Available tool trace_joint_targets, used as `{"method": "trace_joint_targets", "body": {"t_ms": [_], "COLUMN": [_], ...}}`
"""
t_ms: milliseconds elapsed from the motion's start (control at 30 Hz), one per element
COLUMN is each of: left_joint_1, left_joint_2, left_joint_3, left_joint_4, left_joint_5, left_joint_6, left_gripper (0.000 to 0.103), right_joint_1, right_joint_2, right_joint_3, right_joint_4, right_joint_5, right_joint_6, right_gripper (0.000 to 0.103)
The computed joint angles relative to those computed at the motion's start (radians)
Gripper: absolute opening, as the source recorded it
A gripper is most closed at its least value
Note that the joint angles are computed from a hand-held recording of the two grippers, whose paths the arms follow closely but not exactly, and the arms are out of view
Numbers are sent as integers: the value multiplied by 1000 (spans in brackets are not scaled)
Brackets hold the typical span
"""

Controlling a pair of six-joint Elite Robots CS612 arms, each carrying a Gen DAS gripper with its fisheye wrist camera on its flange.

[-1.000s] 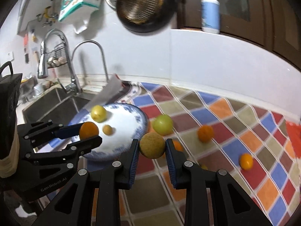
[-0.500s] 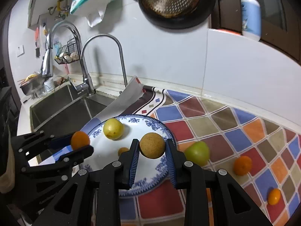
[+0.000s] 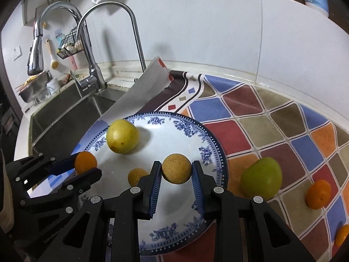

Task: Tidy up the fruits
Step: 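Place the orange on the plate with the left gripper while the right drops the brown fruit there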

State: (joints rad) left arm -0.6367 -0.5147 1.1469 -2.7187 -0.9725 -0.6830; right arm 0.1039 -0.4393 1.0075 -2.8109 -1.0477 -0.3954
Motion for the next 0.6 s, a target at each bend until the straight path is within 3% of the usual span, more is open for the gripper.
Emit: {"method": "trace_joint_targets", "body": {"t_ms": [200,300,367,600], "left_joint_1": [5,4,3,-12], "left_joint_2": [11,11,7,-13], "left_joint_3": [-17,-18,-15,8], "left_joint_4": [9,11,7,-30], "left_joint_5": [-9,6,13,61], "left_joint_6": [4,-10,-15,-5], "left_gripper": [34,48,49,61], "right_joint_1": [3,3,2,-10], "right_joint_2": [17,20,18,-17], "right_joint_3": [-30,-37,-35,33], "right_joint_4": [22,28,27,-82], "right_joint_5": [0,4,4,-11], "right_joint_6": [4,9,10,49], "right_gripper": [29,33,40,40]}}
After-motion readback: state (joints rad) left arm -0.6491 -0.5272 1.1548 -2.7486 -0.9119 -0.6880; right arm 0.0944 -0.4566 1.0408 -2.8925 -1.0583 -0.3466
